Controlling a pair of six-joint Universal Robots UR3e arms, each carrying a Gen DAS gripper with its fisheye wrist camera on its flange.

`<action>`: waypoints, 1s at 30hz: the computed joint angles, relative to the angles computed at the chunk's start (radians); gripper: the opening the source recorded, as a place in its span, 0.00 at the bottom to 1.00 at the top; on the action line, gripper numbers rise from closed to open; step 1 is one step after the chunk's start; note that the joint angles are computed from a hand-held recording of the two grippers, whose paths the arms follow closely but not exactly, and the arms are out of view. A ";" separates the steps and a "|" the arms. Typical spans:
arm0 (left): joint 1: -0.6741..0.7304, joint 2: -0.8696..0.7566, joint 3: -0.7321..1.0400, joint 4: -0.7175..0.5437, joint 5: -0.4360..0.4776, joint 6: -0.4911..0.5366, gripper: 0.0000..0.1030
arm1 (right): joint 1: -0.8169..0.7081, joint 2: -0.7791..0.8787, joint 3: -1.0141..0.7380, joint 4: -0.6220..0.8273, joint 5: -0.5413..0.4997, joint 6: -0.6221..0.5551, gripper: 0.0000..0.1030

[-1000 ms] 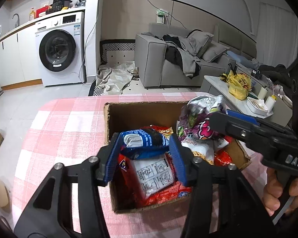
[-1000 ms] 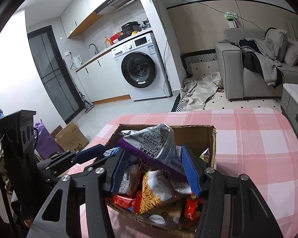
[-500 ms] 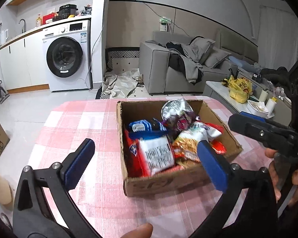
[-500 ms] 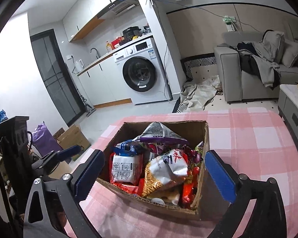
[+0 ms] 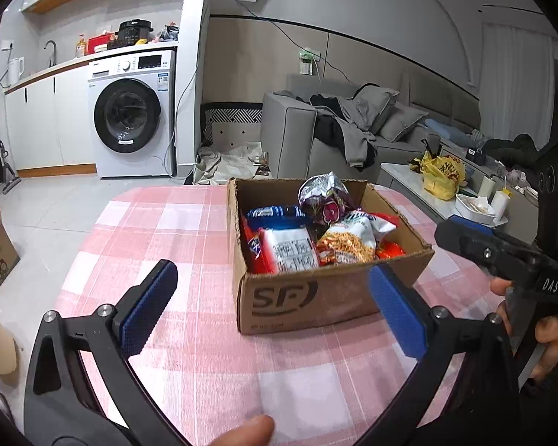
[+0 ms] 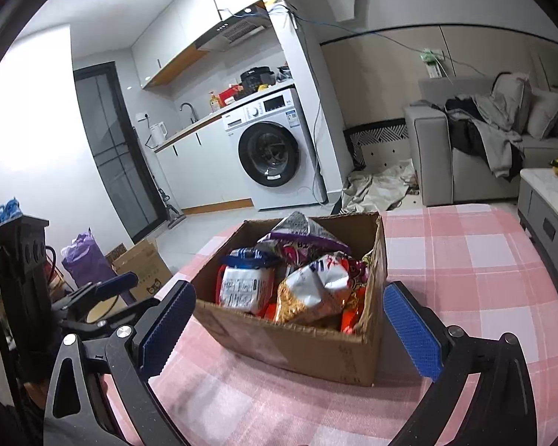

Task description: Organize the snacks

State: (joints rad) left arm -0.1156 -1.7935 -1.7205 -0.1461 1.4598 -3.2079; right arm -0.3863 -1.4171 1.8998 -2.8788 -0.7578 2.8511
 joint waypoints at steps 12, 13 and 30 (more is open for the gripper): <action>0.003 0.063 -0.294 0.305 0.043 -0.017 1.00 | -0.021 -0.049 0.279 -0.268 -0.008 -0.058 1.00; 0.001 0.061 -0.304 0.321 0.051 -0.016 1.00 | -0.020 -0.045 0.292 -0.295 -0.010 -0.059 1.00; -0.017 -0.018 -0.312 0.446 0.066 -0.015 1.00 | -0.032 0.007 0.390 -0.539 -0.021 -0.012 1.00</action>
State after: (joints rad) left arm -0.1329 -1.8115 -2.0327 0.2999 1.5255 -3.2227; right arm -0.4184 -1.4099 2.2901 -3.4178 -0.7792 2.8393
